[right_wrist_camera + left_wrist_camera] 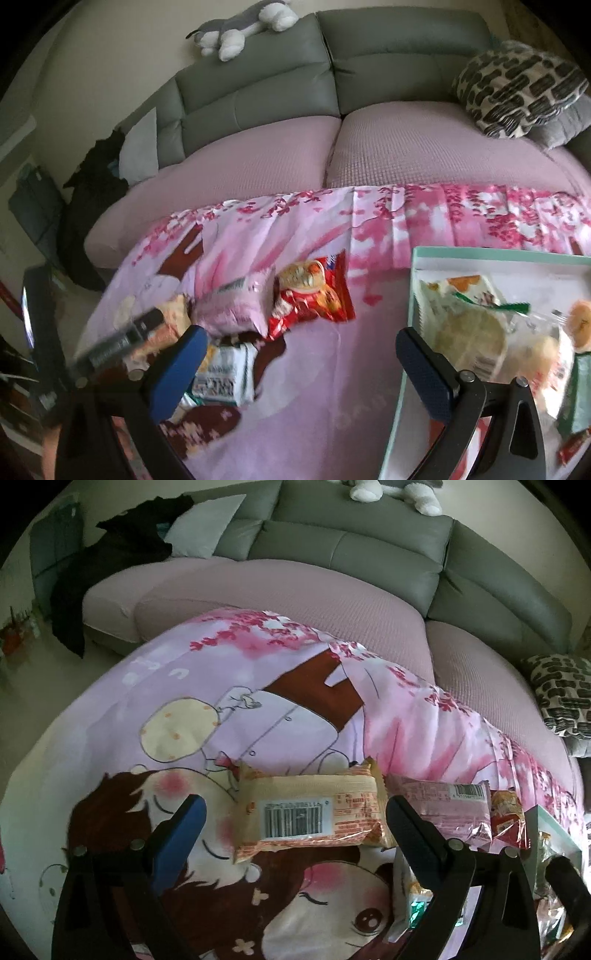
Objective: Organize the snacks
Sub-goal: 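Grasp the red snack bag with the right tool while the left tool grasps the beige barcode packet, then lower the beige packet into the tray with the left tool while the right tool drops the red bag there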
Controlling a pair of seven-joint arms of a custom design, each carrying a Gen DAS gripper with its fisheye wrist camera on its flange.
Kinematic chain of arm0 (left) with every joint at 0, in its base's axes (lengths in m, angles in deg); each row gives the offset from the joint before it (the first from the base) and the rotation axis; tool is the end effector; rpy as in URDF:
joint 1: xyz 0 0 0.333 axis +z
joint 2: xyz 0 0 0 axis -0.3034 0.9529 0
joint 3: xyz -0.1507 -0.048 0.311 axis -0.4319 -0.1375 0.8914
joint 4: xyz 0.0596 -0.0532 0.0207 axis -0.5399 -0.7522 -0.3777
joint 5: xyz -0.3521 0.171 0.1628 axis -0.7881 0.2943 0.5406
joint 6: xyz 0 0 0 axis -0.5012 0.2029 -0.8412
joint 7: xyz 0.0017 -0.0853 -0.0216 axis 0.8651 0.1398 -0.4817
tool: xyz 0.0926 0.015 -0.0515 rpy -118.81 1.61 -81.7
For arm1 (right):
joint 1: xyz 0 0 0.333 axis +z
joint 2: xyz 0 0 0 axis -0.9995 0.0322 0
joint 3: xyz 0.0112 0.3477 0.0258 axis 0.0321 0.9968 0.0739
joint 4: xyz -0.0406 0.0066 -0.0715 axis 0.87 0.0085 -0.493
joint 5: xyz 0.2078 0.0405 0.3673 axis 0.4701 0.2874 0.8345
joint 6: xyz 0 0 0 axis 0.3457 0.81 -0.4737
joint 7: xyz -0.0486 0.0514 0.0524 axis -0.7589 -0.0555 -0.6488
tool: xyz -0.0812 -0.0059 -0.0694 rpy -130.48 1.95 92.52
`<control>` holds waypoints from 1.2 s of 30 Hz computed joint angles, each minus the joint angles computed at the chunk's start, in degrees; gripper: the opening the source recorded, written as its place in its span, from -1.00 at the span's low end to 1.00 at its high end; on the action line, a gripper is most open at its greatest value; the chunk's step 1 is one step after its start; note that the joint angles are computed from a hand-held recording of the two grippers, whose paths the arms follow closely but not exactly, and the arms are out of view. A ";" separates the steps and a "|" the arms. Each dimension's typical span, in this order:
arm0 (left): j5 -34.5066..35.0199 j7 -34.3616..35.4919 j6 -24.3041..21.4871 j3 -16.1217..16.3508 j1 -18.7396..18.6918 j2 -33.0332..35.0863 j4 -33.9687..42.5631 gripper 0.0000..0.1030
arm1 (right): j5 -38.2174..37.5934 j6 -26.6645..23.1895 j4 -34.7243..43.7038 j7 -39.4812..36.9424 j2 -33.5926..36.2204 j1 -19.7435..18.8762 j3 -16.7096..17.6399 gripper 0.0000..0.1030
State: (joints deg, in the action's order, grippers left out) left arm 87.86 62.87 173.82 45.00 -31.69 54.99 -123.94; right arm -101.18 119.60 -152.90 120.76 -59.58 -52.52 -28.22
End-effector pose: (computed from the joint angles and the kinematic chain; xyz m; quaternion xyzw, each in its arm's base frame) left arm 0.7168 -0.3143 0.4800 -0.6863 0.6521 -0.2713 0.1734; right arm 0.6203 0.4695 0.4989 -0.5282 0.7509 -0.2104 0.3360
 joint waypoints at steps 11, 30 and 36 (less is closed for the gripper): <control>-3.67 4.14 -2.57 -1.52 0.24 4.01 5.00 0.90 | 8.08 -0.32 7.42 -8.11 5.86 -2.84 0.86 0.76; -4.60 4.29 -5.78 -0.86 -0.66 5.33 7.34 0.65 | 14.67 0.07 8.17 -9.56 8.07 -3.81 0.17 0.04; -5.41 4.09 -3.94 -1.40 -0.02 3.84 5.12 0.40 | 13.98 0.49 6.97 -8.41 7.01 -3.49 -0.02 0.01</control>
